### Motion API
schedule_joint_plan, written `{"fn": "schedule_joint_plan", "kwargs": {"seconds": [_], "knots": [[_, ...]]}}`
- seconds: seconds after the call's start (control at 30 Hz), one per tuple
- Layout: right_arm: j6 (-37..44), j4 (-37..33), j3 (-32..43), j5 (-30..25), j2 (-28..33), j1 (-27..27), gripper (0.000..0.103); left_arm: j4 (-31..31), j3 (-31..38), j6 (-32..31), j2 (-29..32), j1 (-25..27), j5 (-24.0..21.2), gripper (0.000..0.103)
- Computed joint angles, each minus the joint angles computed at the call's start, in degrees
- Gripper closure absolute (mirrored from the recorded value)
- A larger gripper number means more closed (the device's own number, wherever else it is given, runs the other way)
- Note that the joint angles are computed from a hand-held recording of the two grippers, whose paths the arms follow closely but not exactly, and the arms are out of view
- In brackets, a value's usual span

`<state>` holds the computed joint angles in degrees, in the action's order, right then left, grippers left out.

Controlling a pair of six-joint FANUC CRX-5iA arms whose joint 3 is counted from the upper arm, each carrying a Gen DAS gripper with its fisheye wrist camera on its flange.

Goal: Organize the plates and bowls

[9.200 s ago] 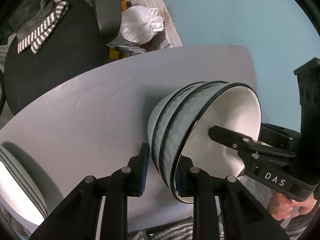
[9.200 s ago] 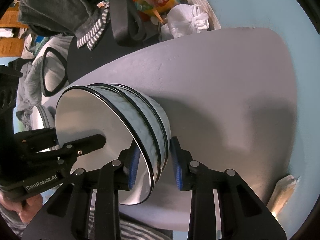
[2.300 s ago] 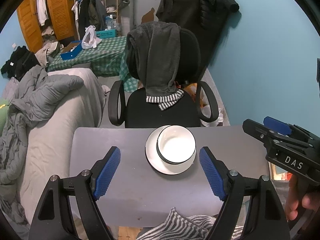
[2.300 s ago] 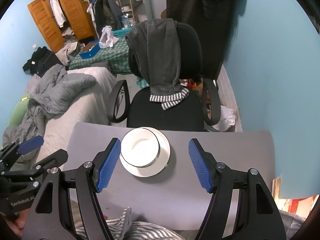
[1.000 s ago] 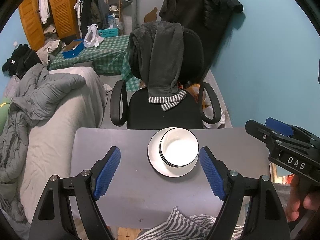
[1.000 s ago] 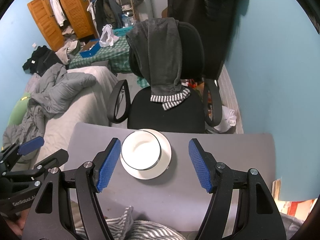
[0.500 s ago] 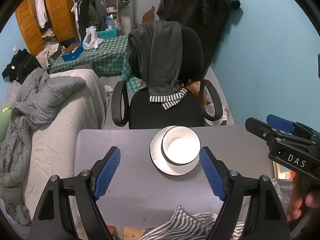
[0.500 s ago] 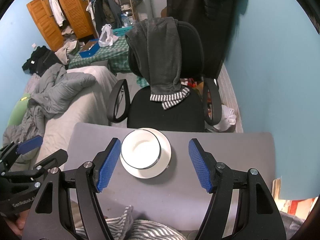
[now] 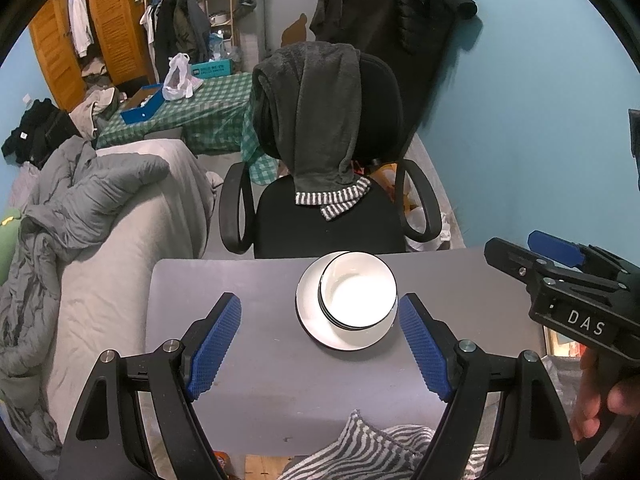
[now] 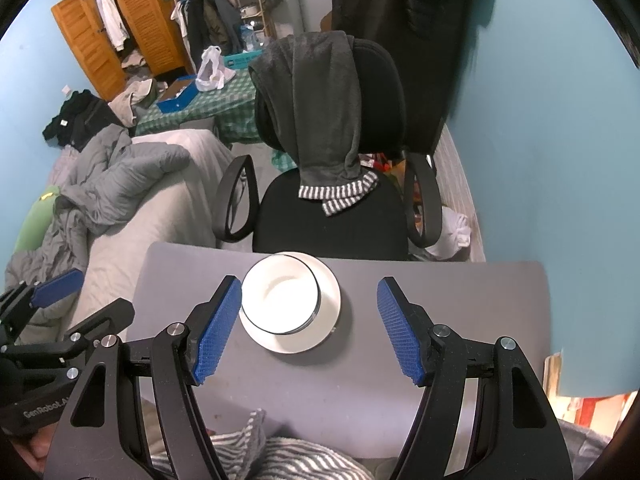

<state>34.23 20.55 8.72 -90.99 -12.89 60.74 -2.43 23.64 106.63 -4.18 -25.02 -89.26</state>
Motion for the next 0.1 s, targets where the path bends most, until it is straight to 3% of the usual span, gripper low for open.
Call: {"fn": "schedule_joint_plan", "kwargs": {"seconds": [0.1], "knots": [[-0.26,0.04,-0.25,-0.07,-0.19,0.19,0.033,-0.22,0.22,0.27,0.03,-0.19,-0.20,0.021]]}}
